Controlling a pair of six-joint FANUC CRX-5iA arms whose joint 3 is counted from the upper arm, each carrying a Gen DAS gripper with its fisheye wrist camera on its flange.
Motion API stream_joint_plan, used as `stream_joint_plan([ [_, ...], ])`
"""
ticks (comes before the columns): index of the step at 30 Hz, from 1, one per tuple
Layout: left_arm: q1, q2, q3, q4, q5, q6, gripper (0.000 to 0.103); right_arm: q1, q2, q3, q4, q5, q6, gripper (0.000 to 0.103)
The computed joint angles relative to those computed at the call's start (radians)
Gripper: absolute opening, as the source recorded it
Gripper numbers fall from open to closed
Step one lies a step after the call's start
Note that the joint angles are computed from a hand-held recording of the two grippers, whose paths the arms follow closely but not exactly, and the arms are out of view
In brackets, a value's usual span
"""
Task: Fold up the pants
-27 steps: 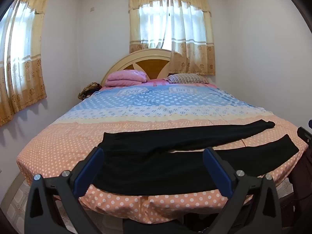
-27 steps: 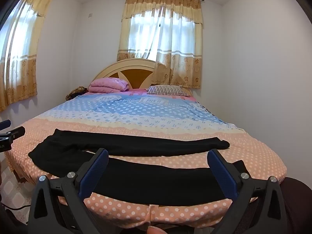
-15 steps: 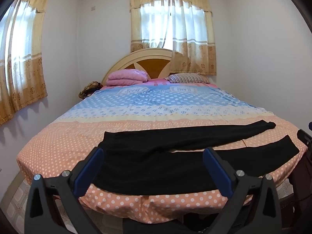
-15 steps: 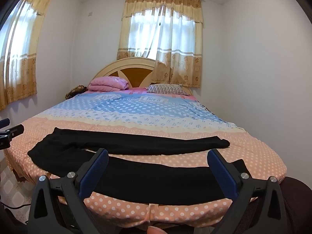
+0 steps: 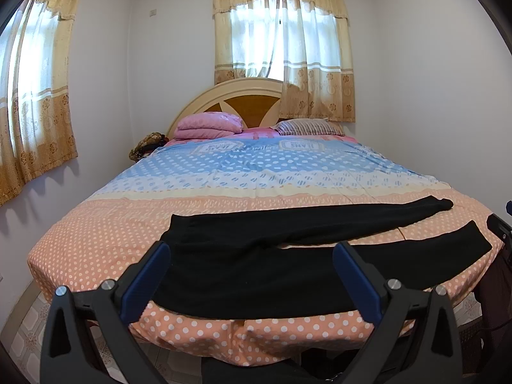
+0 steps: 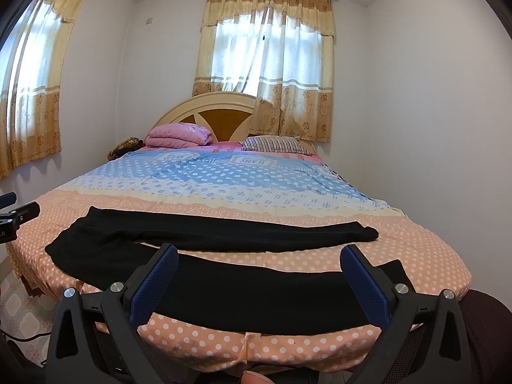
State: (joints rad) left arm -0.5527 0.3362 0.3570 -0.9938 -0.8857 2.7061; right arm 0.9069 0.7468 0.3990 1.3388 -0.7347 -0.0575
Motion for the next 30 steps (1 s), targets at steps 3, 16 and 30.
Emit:
stream_joint_plan([
  [3, 0.0, -0.001, -0.001, 0.001, 0.002, 0.0, 0.103, 0.0, 0.003, 0.004, -0.003, 0.0, 0.003, 0.102],
  [16, 0.002, -0.002, -0.004, 0.003, 0.003, 0.0, 0.103, 0.001, 0.006, 0.004, -0.007, 0.001, 0.006, 0.102],
  [30, 0.004, -0.004, -0.009, 0.005, 0.006, 0.001, 0.103, 0.005, 0.02, 0.018, -0.022, 0.0, 0.022, 0.102],
])
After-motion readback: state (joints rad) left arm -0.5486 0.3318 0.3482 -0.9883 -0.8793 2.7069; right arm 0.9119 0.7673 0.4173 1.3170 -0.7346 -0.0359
